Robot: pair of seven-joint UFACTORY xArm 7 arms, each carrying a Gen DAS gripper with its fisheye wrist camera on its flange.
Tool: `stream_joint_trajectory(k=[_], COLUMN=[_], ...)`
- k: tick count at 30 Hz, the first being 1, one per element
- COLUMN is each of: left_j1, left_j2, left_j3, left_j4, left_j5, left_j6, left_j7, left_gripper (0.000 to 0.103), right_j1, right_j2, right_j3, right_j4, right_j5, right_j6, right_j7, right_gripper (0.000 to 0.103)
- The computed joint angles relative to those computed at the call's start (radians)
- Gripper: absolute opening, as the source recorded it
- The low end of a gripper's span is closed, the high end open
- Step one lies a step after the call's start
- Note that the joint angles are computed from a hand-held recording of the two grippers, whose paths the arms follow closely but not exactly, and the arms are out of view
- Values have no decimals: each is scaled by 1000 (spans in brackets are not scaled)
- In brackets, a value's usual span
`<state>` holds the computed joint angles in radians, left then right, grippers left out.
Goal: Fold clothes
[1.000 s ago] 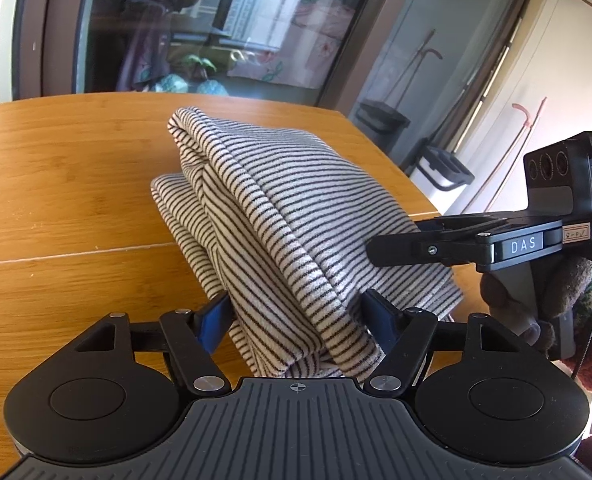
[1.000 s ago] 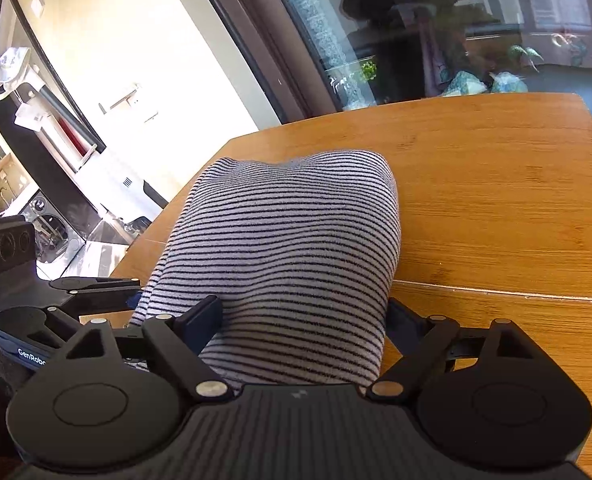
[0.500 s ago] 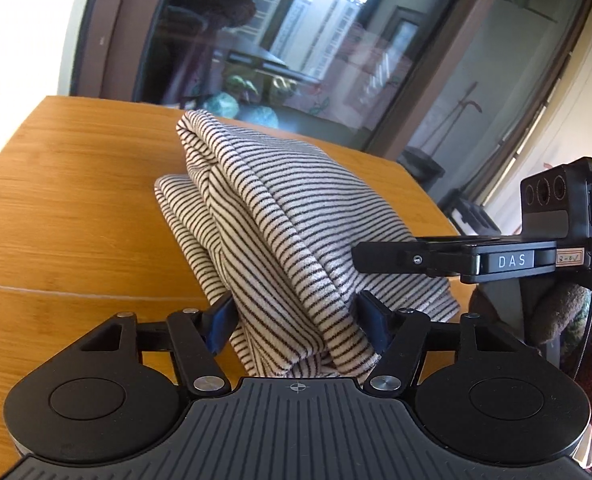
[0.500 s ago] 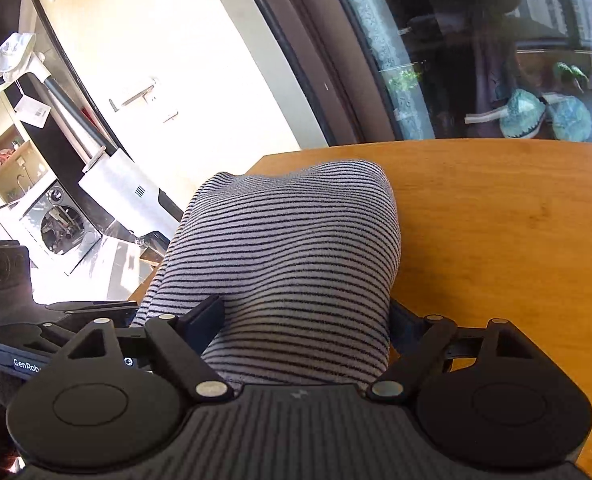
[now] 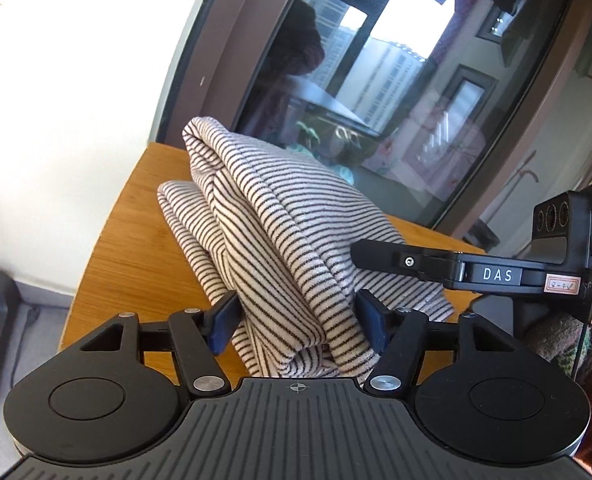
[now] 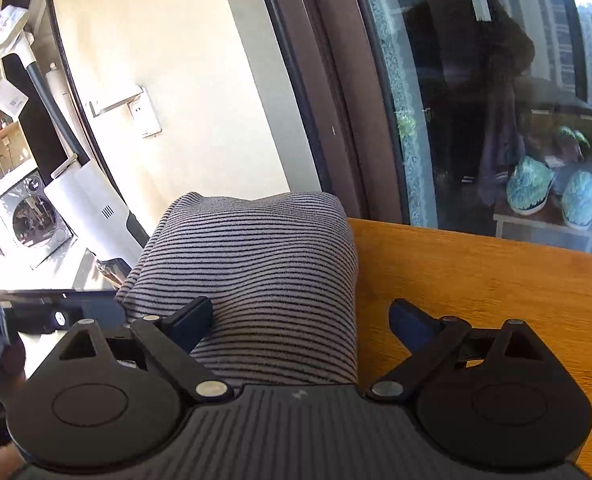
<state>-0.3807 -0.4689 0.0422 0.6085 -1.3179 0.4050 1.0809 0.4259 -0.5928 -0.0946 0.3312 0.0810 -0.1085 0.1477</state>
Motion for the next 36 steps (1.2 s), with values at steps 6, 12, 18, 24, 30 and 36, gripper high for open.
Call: stream_joint_trajectory(k=[6,12,18,24,30,36], left_j1=[-4,48,51,44,-13,-106], left_j2=[3,268,208,-55,-91,-63], left_j3=[23,-90,-126,-73,-69,19], left_j4=[102,262,202,-11,-102,-109], left_j5=[-188,-75,-128,68,183,185], left_j6=[-8,-96,-192,-84,-95,-148], left_j7=[194,101,141,-127,-212,-199], left_gripper=[67,68,68,80,60,59], right_j1=[-131,-229,1,94,242,-25], right_j2=[-107,-27,-171,-277,-226,-196], right_j3=[248,457,164,-74,-226,25], right_j4=[-45,21,-58,-136,-127,-87], right_j5=[-92,-227,-114,37,129,41], right_j6=[-68,54,58,72,12,127], right_j7=[15,10,5,56,65,88], right_gripper=[80,64,77,85,59,47])
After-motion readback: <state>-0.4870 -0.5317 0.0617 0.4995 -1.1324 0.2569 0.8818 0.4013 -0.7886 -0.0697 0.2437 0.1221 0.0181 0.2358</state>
